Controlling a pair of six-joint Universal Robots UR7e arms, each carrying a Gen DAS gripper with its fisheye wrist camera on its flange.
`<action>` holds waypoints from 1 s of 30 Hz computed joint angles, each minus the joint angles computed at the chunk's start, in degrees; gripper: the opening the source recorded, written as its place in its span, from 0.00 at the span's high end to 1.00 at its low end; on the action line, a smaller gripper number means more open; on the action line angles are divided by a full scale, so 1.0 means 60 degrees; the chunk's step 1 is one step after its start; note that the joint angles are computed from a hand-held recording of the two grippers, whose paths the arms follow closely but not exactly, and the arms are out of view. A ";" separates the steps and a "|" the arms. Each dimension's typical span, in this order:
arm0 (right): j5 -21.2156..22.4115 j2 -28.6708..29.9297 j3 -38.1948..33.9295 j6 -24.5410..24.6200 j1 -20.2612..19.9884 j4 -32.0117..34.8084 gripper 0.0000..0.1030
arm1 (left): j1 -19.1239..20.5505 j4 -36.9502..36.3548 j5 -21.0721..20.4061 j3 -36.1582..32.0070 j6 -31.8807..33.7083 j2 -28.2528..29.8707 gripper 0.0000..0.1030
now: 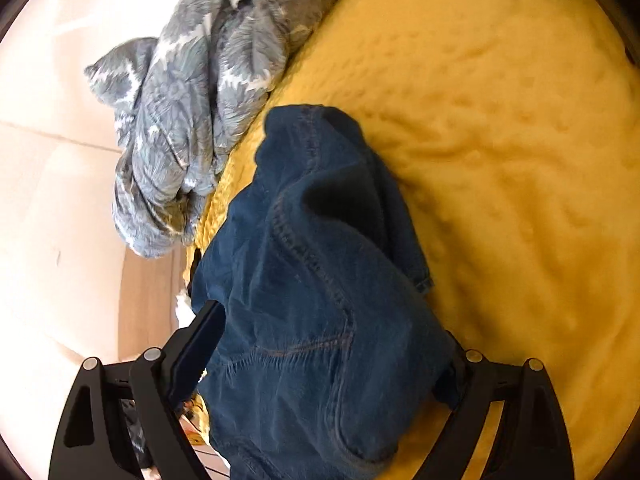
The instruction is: Fold clothes
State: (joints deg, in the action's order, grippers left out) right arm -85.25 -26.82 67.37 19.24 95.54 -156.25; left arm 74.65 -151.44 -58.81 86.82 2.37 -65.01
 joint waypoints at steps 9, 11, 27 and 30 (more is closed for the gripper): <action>-0.1524 0.0438 -0.0815 -0.1329 0.0513 0.0852 0.12 | -0.1164 0.0545 -0.0053 -0.0354 0.1952 0.1276 0.16; -0.1646 0.0473 -0.0862 -0.1586 0.0528 0.0964 0.12 | -0.1371 0.0421 0.0595 -0.0411 0.2464 0.1691 0.16; -0.0474 0.0041 -0.0369 -0.1389 0.0074 0.0973 0.12 | 0.0233 0.0068 0.2624 -0.1536 0.0211 0.1148 0.17; -0.0700 0.0170 -0.0524 -0.1339 0.0166 0.0888 0.12 | 0.0675 0.0972 0.2034 -0.1708 -0.0553 0.0995 0.17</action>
